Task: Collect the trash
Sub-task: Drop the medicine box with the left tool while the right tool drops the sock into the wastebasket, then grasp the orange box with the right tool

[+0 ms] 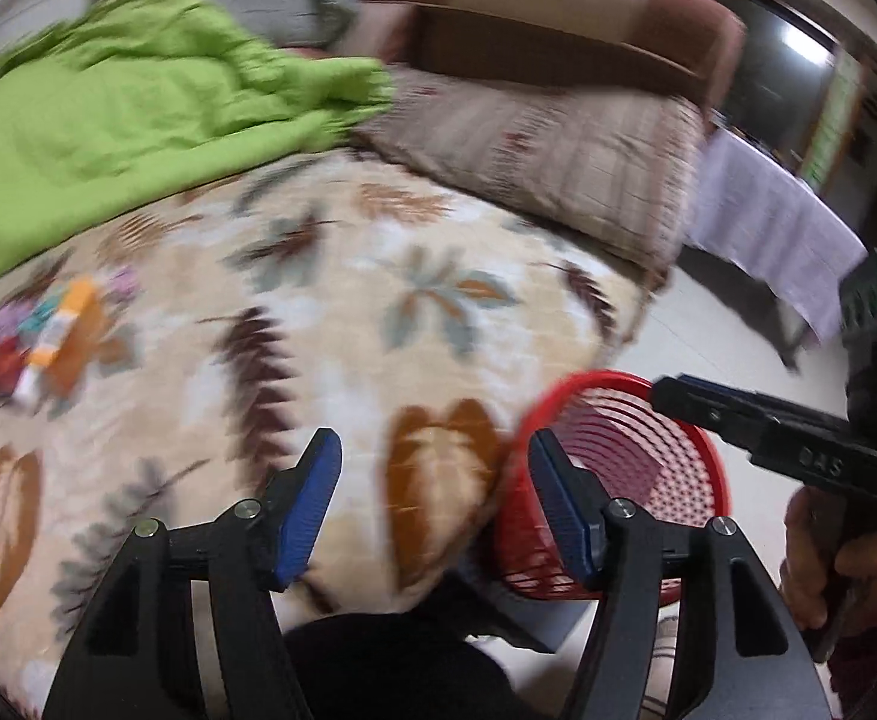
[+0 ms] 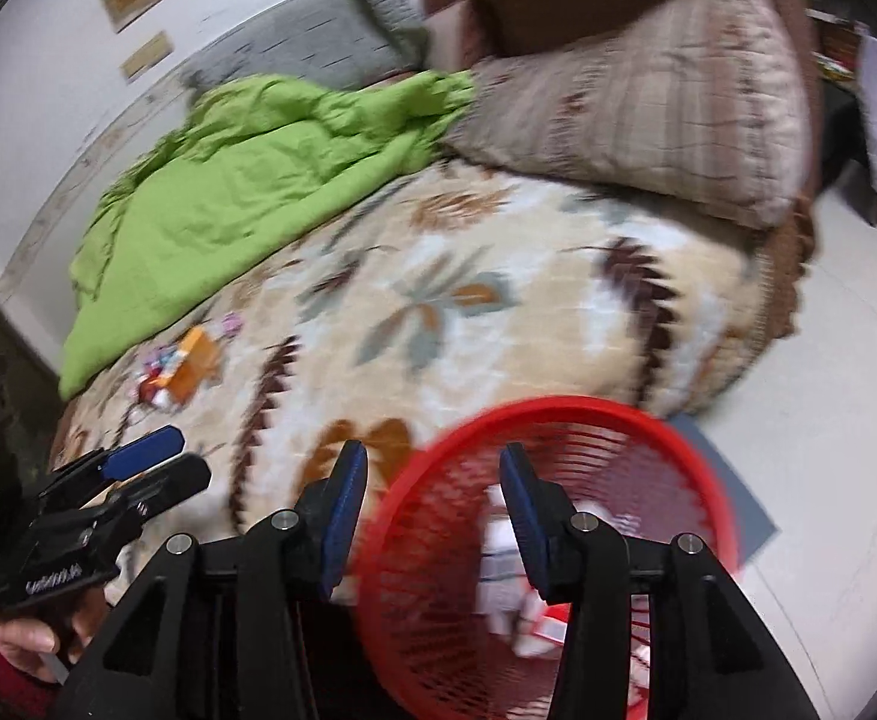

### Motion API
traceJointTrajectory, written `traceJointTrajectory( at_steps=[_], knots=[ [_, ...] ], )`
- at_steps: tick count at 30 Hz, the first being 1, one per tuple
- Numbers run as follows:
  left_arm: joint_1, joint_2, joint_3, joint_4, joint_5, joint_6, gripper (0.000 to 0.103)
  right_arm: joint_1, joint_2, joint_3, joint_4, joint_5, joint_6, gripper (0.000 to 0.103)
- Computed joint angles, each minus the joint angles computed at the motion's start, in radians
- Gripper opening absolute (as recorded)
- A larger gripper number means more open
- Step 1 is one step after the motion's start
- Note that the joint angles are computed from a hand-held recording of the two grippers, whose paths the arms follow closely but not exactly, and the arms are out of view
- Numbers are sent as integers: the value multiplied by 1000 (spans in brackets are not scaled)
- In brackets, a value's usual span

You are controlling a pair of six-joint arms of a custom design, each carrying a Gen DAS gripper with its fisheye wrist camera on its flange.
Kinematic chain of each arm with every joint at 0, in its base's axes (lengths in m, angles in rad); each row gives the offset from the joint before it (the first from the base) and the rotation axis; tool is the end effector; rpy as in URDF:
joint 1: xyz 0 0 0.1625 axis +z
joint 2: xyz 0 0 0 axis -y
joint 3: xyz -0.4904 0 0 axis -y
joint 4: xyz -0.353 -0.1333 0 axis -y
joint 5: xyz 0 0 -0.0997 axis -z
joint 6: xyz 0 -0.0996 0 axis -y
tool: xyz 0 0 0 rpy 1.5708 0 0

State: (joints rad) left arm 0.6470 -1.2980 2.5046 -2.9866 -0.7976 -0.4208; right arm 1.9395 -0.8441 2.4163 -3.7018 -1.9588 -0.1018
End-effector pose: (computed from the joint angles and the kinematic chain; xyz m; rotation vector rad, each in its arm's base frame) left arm -0.1731 -0.3850 0.2559 0.5249 2.4773 -0.8493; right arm 0.2545 -0.3935 0.1507 0.4837 -2.6742 0.8425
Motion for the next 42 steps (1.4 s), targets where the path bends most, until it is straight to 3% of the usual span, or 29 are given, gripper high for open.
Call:
traceJointTrajectory(
  at_steps=[8,12,15,18,21,26,29,33,35,37,42],
  knots=[
    [129,-227,-5,141,209,-112,64,96,168,-277,260,89,8,50],
    [245,-287,-15,74,268,-101,64,127,273,-443,379,119,28,50],
    [311,-288,-15,35,368,-86,64,142,357,-586,486,141,38,50],
    [382,-272,-7,-67,381,-50,64,153,442,-735,597,151,61,50],
    [457,-278,-35,-47,346,-77,64,166,523,-866,668,140,77,50],
    [468,-268,-36,-115,379,-52,64,177,630,-1050,780,136,157,50],
    [483,-265,-43,-118,353,-47,64,187,682,-1144,857,85,189,50],
    [492,-260,-48,-146,329,-21,64,180,684,-1129,842,80,199,49],
    [494,-260,-48,-158,311,-12,64,175,662,-1082,801,67,197,32],
    [503,-250,-60,-171,281,3,64,160,641,-1033,745,94,194,31],
    [533,-209,-113,-200,202,17,64,156,579,-873,571,67,143,30]
  ],
)
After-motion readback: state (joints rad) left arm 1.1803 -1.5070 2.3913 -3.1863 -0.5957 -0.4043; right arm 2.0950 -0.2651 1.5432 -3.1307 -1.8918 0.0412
